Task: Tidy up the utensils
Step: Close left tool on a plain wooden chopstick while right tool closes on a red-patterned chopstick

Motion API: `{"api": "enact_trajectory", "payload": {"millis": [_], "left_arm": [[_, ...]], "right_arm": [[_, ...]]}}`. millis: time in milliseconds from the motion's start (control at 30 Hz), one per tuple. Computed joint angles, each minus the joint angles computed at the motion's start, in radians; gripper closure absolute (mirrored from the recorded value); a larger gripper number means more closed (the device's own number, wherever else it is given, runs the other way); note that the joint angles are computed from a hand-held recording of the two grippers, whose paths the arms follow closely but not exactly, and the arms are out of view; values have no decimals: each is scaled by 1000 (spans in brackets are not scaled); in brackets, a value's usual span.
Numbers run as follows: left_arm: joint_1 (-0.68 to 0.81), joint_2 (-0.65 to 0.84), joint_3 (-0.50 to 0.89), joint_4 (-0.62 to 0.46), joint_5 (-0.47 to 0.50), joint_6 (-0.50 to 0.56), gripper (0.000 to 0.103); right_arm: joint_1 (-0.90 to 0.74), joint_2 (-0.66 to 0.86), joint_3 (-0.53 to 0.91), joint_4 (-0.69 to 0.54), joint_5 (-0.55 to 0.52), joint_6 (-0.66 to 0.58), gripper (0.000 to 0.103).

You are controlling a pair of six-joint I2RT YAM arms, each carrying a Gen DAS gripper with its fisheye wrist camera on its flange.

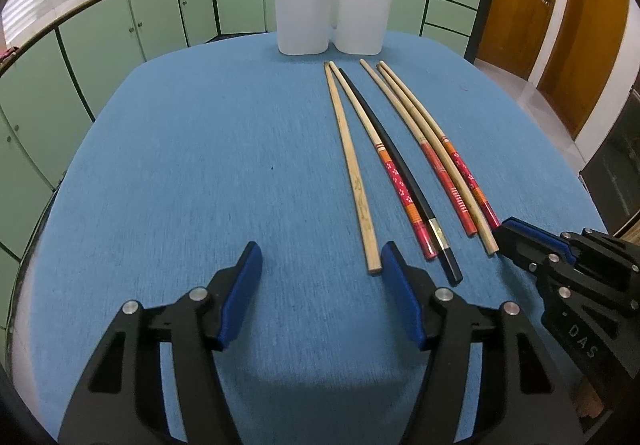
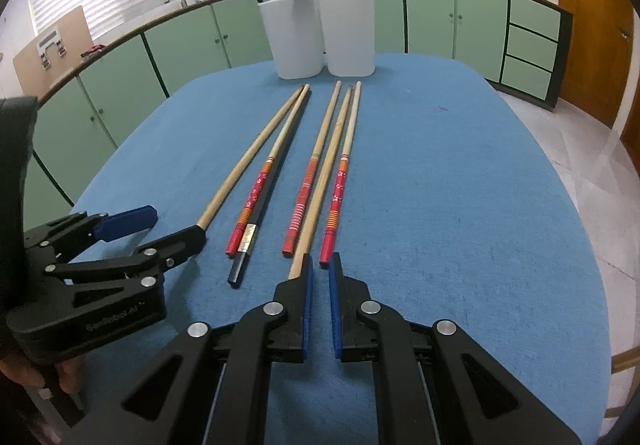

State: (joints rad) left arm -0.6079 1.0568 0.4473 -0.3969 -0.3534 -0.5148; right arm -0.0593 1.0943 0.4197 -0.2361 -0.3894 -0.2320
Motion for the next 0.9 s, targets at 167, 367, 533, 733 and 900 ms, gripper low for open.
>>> {"api": "enact_trajectory", "payload": {"millis": [167,367,533,733,900], "left_arm": [[-10,-9,-6,1,-8,-9,42],[-21,0,-16,29,-12,-17,37],[-20,7,-17,41,-13,-18,36],[-34,9,-17,40,-24,-40,40],[-56,20,-7,35,-43,-53,48]], "right_arm": [[40,-1,-19,57,82,12,97],[-32,15,-15,56,9,-7,96],[-30,23,-26,82,1,12,95],[-16,18,-38,101,20,24,95],[2,-6,-51,99,49,25,95]]}}
